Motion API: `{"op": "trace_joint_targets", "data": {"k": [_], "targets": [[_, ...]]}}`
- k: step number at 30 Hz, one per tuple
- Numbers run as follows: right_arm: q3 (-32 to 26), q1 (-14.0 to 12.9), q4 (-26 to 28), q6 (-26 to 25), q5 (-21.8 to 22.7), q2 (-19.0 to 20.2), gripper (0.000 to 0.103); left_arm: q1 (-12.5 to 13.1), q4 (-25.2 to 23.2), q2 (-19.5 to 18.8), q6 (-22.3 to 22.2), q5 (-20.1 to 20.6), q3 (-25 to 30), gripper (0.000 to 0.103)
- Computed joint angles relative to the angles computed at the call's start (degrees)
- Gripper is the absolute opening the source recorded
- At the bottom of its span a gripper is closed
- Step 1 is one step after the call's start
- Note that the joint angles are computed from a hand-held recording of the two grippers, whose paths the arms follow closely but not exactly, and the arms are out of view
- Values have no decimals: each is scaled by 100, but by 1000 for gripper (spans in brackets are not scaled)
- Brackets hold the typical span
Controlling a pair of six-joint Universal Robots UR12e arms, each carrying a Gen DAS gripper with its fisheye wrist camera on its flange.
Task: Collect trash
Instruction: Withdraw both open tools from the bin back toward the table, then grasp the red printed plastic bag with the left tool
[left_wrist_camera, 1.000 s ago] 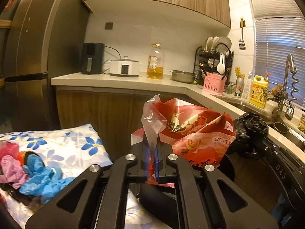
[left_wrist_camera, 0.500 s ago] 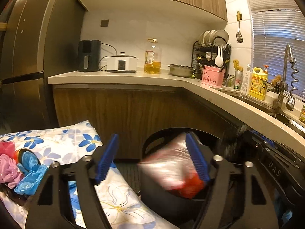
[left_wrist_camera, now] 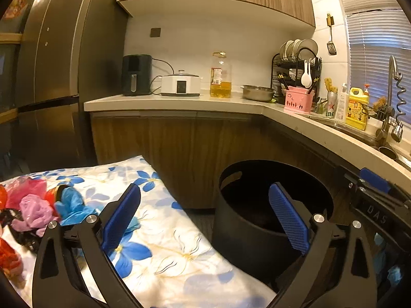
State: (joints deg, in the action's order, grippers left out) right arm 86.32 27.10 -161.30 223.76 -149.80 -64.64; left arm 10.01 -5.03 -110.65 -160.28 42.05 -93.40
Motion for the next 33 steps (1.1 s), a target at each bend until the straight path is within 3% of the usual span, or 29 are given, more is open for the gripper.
{"op": "trace_joint_targets", "data": {"k": [5,10,24,33], "targets": [[-48,135,150,166,-185,5,83,134,151,119,94,-27,-166,97],[-71,233,229,338,-269,-3,88,299,89,211,67,-110,-267,97],[-349,507,77,229,-436,227,90,678,543,342,-247,38,-528,97],[-716,666,-239,-140,-439,561,90,915,411,373,-134,270,-620,97]]}}
